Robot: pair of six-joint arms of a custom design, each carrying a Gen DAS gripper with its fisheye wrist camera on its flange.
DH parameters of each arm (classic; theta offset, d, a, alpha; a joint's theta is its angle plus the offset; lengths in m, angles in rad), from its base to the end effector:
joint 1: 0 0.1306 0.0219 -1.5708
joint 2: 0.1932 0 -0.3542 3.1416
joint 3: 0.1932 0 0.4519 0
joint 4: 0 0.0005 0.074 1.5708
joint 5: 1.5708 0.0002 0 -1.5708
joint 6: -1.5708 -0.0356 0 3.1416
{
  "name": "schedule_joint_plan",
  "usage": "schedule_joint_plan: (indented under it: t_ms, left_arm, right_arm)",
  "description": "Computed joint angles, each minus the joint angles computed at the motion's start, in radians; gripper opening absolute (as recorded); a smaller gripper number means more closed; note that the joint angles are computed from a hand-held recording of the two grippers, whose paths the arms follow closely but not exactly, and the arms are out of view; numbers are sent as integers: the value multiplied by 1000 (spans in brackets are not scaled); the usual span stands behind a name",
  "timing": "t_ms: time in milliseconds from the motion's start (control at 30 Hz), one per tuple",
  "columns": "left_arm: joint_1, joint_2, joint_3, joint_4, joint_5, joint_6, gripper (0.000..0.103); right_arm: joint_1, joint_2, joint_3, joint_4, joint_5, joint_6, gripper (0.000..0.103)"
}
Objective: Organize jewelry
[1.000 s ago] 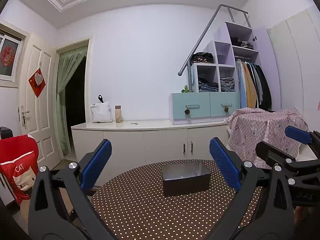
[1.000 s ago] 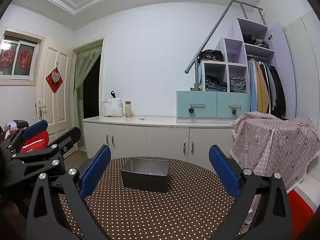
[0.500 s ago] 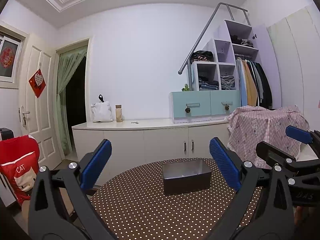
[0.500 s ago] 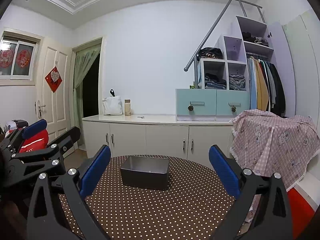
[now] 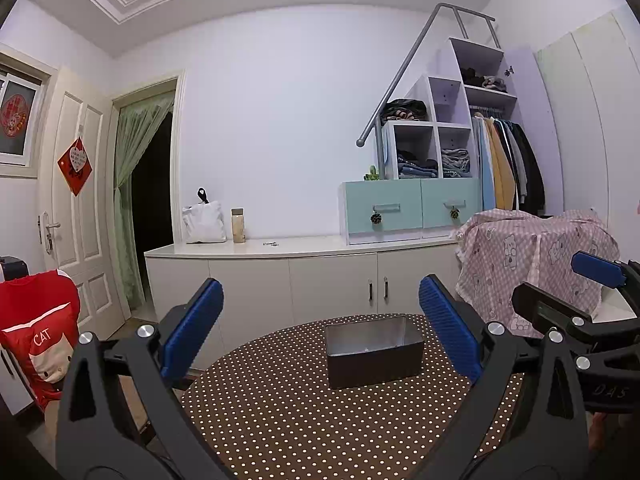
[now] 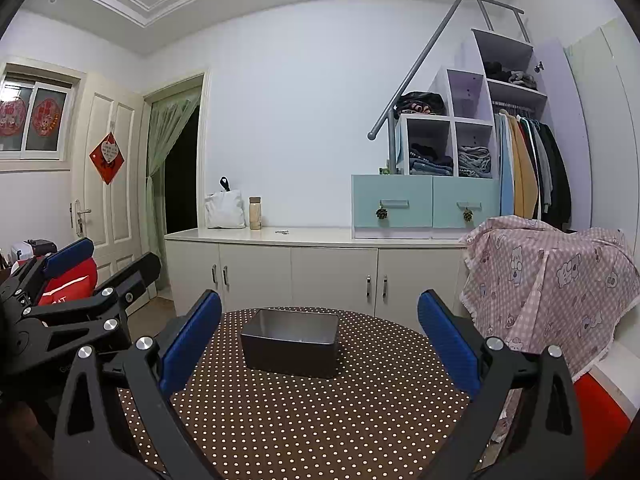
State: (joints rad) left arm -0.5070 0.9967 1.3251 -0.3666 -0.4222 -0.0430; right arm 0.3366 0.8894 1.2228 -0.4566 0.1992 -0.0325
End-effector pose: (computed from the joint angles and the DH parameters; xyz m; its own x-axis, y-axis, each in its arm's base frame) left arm 0.3778 -0.1937 0.6009 -0.0297 0.0614 -0.9977 0.0863 0.9945 0.0586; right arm 0.3714 0.1220 0.5777 -0.1204 -0.0084 -0.9927 -0.1345 0.9909 0.0079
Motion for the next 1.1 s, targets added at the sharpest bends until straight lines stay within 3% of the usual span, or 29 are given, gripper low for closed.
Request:
schedule_joint_plan:
  t_ms: [1100]
  left_arm:
    - [15,4,-12,0,7,-7,97]
  right_arm:
    - [7,4,-7,-7,9,-11,95]
